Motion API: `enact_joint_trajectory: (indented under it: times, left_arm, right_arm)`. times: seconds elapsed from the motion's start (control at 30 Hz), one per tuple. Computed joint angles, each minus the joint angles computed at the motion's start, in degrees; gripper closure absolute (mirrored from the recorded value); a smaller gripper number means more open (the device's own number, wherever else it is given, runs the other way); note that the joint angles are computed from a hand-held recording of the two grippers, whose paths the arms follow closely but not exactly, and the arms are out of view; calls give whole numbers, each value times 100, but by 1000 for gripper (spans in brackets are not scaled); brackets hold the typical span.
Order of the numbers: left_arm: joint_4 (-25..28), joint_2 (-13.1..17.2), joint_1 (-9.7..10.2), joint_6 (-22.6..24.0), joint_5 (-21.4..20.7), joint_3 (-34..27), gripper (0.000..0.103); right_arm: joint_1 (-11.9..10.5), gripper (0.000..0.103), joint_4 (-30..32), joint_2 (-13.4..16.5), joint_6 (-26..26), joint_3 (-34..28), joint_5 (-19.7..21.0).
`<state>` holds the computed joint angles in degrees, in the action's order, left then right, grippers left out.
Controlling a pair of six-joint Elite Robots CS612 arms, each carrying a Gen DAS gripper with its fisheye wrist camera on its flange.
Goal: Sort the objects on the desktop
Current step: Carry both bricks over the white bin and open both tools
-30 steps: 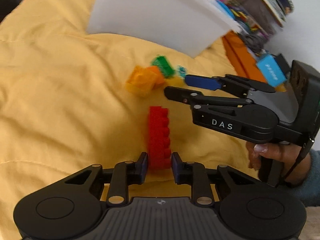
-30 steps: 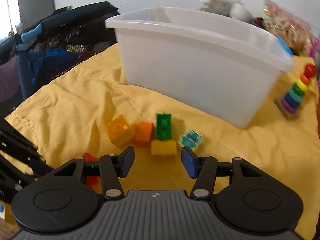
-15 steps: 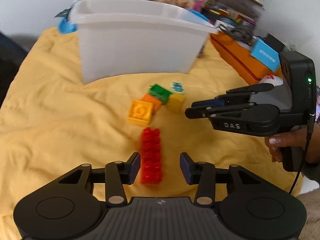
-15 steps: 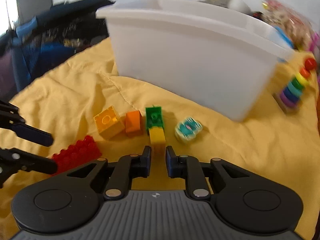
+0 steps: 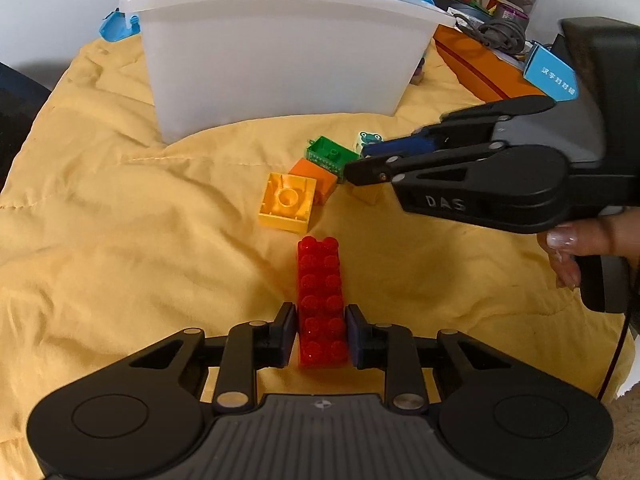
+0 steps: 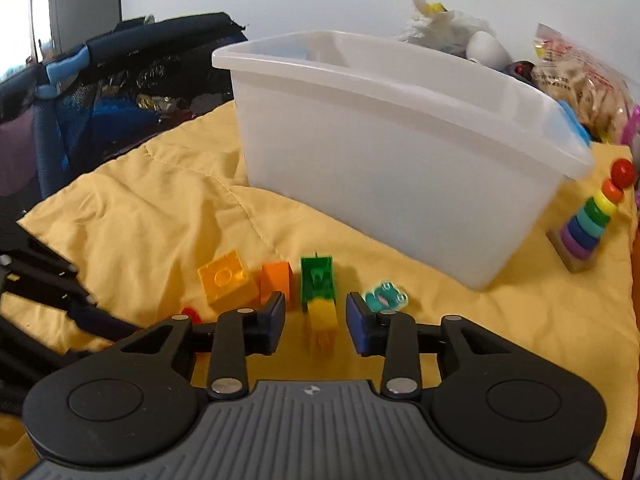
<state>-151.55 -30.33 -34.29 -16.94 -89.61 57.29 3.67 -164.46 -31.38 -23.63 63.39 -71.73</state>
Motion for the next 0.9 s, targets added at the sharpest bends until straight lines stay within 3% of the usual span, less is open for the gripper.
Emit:
enact_joint_trajectory:
  times: [0.03, 0.2, 0.27, 0.4, 0.53, 0.63, 0.7, 0.83, 0.9]
  left_arm:
    - [0, -3, -1, -10, 5, 3, 73]
    - [-59, -22, -2, -35, -29, 50, 72]
    - [-100, -27, 2, -52, -48, 75, 72]
    - [-112, -32, 8, -37, -65, 86, 72]
    - [-120, -27, 8, -29, -60, 83, 71]
    - [-136, -23, 6, -19, -56, 87, 70]
    - [-120, -20, 0, 40, -39, 79, 71]
    - [-274, -68, -2, 35, -76, 175, 74]
    - [-420, -116, 7, 30, -157, 223, 74]
  right_arm:
    - [22, 86, 135, 33, -40, -81, -93]
    - [-48, 86, -25, -155, -84, 287, -111]
    - [-165, 86, -395, -283, 42, 642, 135]
    - [-314, 85, -528, -468, 318, 1118, 294]
    - [-352, 85, -545, -610, 316, 1441, 215]
    - [-346, 83, -570, -664, 218, 1523, 151]
    - [-340, 75, -600, -673, 265, 1533, 99]
    - [-300, 77, -519, -643, 298, 1480, -31]
    - [-286, 85, -406, -660, 233, 1455, -53]
